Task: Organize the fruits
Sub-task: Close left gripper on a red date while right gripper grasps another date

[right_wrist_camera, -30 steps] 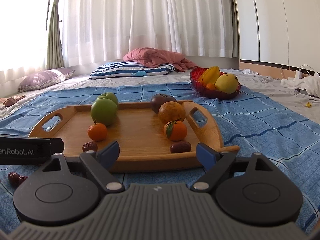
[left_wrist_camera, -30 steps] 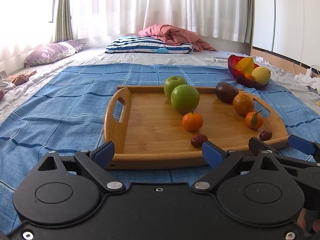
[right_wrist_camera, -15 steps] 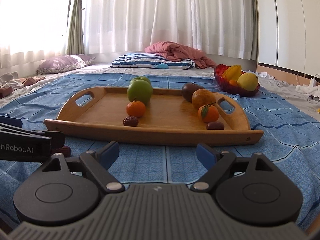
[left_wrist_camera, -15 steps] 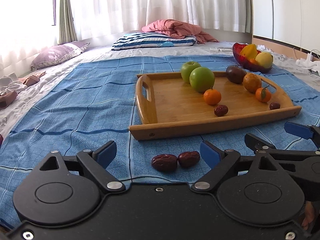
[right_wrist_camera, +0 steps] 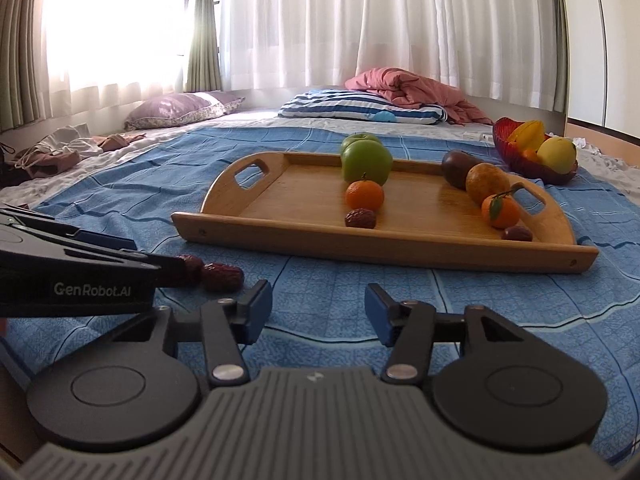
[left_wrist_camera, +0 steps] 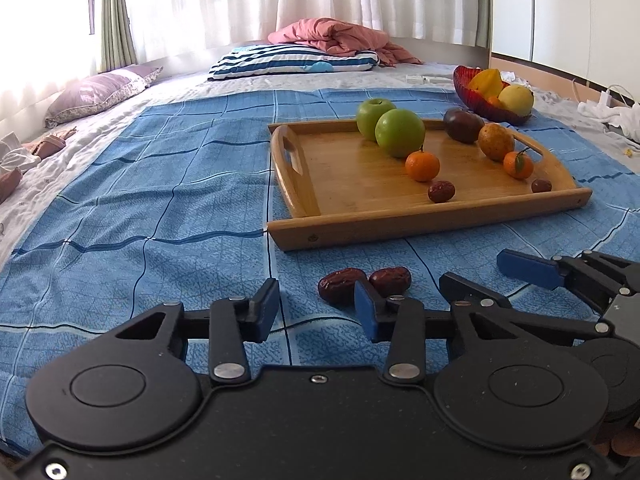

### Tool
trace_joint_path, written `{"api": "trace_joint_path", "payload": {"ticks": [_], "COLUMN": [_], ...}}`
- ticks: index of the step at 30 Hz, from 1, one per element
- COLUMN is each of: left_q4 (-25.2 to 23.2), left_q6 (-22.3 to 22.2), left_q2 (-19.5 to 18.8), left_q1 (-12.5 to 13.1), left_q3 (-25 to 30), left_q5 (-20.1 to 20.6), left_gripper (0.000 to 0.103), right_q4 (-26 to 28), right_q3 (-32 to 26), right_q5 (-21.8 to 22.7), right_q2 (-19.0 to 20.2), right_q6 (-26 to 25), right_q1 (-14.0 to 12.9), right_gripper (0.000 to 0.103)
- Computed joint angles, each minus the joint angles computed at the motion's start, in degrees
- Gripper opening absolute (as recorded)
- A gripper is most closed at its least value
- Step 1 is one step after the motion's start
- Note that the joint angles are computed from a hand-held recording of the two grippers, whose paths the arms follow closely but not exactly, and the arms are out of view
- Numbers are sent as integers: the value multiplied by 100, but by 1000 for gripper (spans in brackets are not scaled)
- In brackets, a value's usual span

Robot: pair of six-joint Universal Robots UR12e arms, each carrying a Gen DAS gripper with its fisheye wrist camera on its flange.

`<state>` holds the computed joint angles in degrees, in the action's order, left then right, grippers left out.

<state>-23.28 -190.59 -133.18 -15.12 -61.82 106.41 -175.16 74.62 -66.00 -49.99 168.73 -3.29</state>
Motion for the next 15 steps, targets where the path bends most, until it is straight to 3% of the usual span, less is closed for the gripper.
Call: {"api": "trace_joint_path", "payload": {"ticks": [3,9,15], "left_q4": [-141,-199,-357], "left_q6": [-252,-472,-420], "left_q2": [-5,-33,-126], "left_q1": [81,186,223], "left_q3": [47,152,343], "left_q5": [-338,-700,-853], "left_gripper": [28,28,28], "right_q4": [63,104,152], "right_q3": [-5,-2,-51], "right_q5": [105,234,357], "right_q2": [-2,-7,17], "right_q6": [-26,-158,-233], "right_q1": [2,27,75], "right_gripper": [59,58,56]}}
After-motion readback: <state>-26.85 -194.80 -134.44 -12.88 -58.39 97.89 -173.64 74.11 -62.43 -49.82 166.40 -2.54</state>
